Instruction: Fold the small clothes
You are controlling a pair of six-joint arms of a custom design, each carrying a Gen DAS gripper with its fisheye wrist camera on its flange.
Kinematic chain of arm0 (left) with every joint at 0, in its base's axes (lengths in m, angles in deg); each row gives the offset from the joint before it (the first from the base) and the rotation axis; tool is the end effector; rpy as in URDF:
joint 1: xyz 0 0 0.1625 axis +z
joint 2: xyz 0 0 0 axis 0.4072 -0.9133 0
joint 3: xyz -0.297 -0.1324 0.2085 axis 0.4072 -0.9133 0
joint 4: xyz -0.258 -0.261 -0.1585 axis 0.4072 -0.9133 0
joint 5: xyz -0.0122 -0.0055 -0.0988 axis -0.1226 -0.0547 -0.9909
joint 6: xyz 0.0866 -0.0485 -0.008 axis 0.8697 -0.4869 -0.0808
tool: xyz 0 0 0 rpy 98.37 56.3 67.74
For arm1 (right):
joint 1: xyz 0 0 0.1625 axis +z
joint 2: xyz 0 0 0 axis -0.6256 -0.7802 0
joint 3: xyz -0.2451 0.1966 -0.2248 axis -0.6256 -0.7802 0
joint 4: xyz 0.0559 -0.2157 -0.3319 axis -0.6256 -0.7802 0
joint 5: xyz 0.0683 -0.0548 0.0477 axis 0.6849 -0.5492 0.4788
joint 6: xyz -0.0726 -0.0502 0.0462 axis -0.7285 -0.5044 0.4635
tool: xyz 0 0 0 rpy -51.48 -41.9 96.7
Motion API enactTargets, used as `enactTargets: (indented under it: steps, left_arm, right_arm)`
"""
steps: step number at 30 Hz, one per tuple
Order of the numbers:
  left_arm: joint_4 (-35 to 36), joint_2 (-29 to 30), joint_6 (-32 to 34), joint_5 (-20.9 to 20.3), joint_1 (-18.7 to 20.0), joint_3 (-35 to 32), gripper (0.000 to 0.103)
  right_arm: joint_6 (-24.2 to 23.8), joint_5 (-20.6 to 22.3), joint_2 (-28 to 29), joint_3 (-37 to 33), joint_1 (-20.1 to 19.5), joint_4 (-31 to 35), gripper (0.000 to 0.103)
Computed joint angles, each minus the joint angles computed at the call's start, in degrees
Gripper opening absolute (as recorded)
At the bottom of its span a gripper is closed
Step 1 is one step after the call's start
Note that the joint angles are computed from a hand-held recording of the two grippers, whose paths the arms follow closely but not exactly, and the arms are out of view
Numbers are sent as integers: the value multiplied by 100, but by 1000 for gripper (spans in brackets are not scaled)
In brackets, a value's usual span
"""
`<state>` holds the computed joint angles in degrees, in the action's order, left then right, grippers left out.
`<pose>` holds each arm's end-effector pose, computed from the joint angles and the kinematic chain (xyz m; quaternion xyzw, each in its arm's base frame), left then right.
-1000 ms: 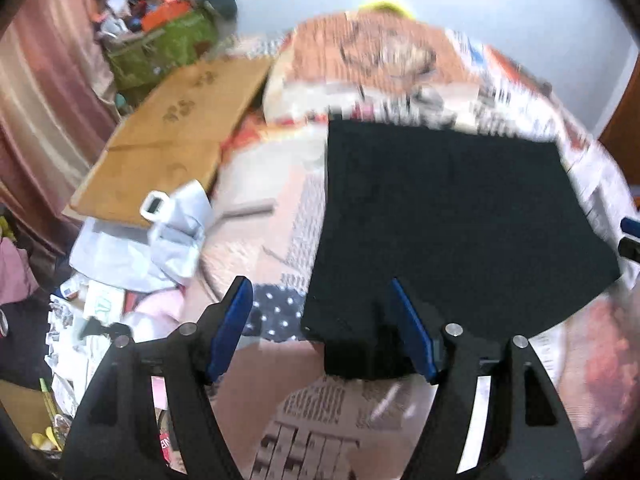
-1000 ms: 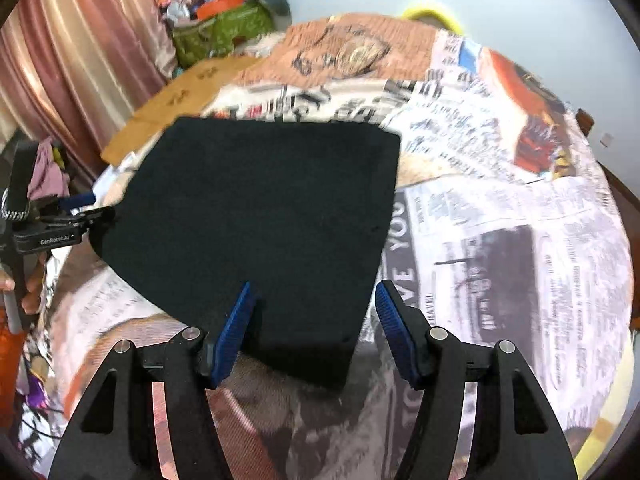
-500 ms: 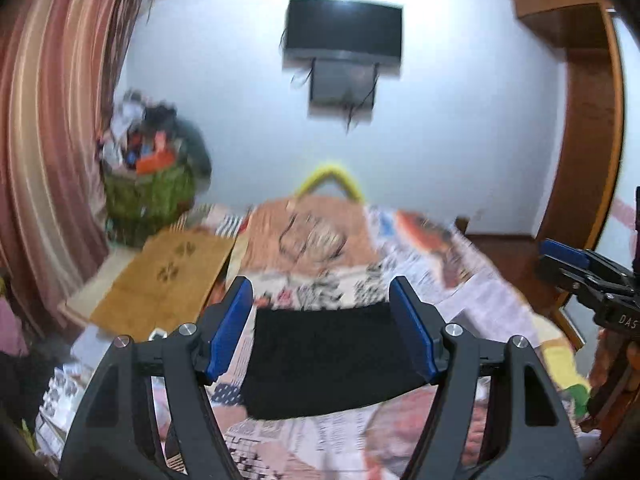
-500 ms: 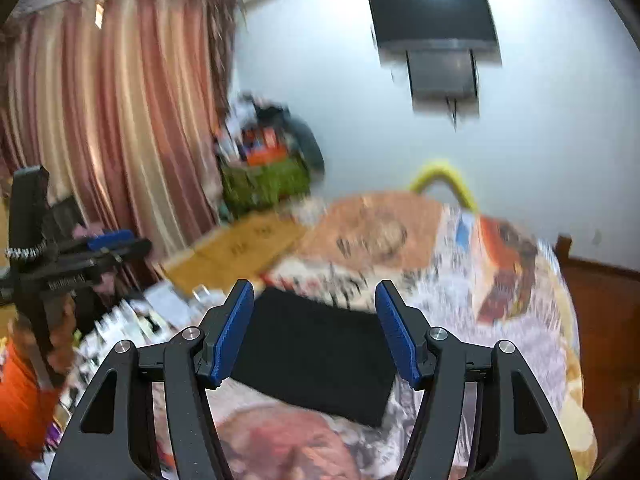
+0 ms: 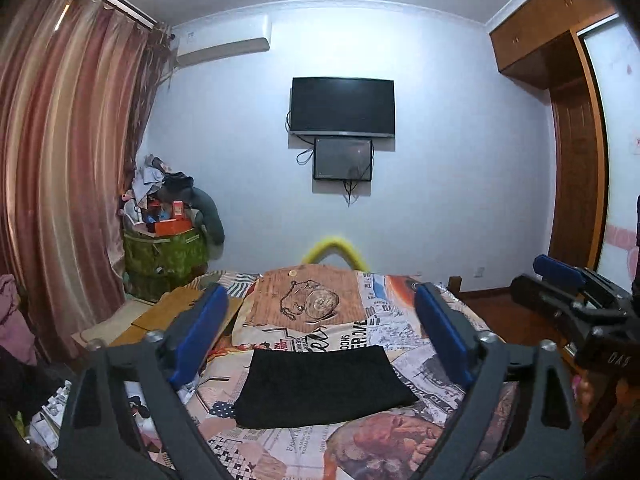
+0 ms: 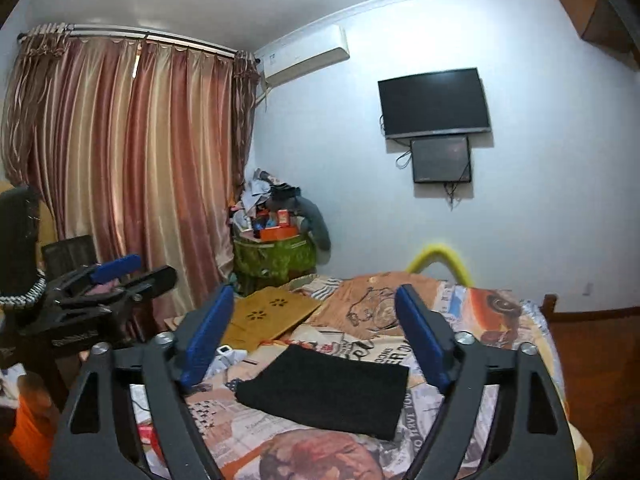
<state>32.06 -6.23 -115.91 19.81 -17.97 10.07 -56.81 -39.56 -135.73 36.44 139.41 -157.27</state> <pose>-0.5310 -0.2862 0.1500 0.1111 0.6465 -0.6466 0.3892 0.2409 -0.3872 0.4310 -0.5019 0.7520 -0.4272 0.0098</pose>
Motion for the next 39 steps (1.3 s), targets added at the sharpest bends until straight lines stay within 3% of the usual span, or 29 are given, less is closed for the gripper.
enactTargets:
  steps: [3,4,12,39]
  left_arm:
    - [259,142,-201,-76,-55,-124,103]
    - [274,163,-198,-87,-65,-140,103]
    - [-191,-31,-19,-29,-78,151,103]
    - [-605,-215,265,44,-63,402,103]
  right_arm:
    - [2,-56,-86,50,-10,-107,102]
    - [27,-72,-67,78,-7,-240,103]
    - [47,-169,-97,85,23,-250,103]
    - [40,-214,-263,132,-104,-26,103]
